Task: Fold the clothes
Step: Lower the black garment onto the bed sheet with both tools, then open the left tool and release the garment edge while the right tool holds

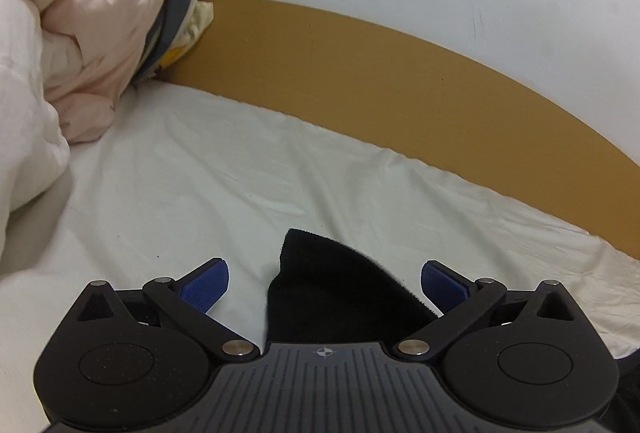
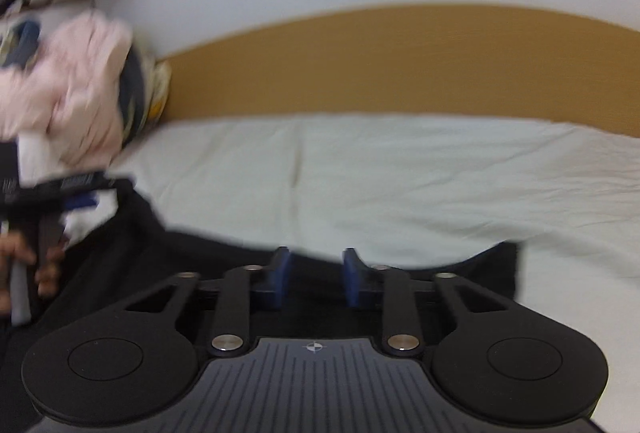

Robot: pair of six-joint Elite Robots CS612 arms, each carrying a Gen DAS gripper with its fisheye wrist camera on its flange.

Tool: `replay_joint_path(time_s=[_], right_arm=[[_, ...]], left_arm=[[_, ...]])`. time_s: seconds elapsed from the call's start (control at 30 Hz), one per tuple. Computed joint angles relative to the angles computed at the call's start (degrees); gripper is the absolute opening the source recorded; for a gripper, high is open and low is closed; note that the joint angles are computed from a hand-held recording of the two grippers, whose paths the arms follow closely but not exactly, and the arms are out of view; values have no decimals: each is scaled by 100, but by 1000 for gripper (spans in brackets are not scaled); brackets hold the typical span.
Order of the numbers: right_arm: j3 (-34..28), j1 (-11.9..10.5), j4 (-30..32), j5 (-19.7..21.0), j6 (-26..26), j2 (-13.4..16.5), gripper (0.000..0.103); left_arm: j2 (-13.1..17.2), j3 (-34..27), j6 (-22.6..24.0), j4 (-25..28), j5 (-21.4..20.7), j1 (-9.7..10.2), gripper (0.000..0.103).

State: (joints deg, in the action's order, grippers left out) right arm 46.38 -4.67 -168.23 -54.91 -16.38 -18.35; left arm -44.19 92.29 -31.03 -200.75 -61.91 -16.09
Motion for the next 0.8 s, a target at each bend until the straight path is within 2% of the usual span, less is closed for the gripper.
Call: replay_joint_path(time_s=[0.07,0.13,0.17,0.23,0.33,0.37,0.43,0.5,0.57,0.67,0.73,0.8], right_arm=[[138,189,570,-664,-517,-170,26],[147,320,476,-1142,-569,-172,26],[56,368,450,-1326,-433,-126,26],[-437,455,418,-1683,-65,150,26],[-1290,600,31,-2609,182,702,27],[-1453,611,-79,-2740,381,797,27],[-1624,553,-555,-2530,987,924,27],[-1460,456,-642,-2025,1522,803,27],[-1040,420,-128,-1867,1389,483,27],[-305,407,43,-2064,901,87,27],[-60,388,-95,-2281,796,26,27],[-30,340,-401,-2339,994,94,27]], left_arm=[[-2,21,-31,-89,68,2,102],[-20,66,0,-193,130,-12,102],[-31,90,18,-246,139,-16,102],[-68,142,140,-259,-55,-4,102],[-83,140,726,-239,-730,55,102],[-78,134,892,-267,-951,76,102],[-59,127,1036,-392,-1227,104,102],[-52,107,1118,-293,-1176,93,102],[-62,90,980,-70,-1023,90,102],[-82,100,596,93,-966,127,102],[-88,92,444,218,-927,148,102],[-94,107,485,236,-1040,162,102]])
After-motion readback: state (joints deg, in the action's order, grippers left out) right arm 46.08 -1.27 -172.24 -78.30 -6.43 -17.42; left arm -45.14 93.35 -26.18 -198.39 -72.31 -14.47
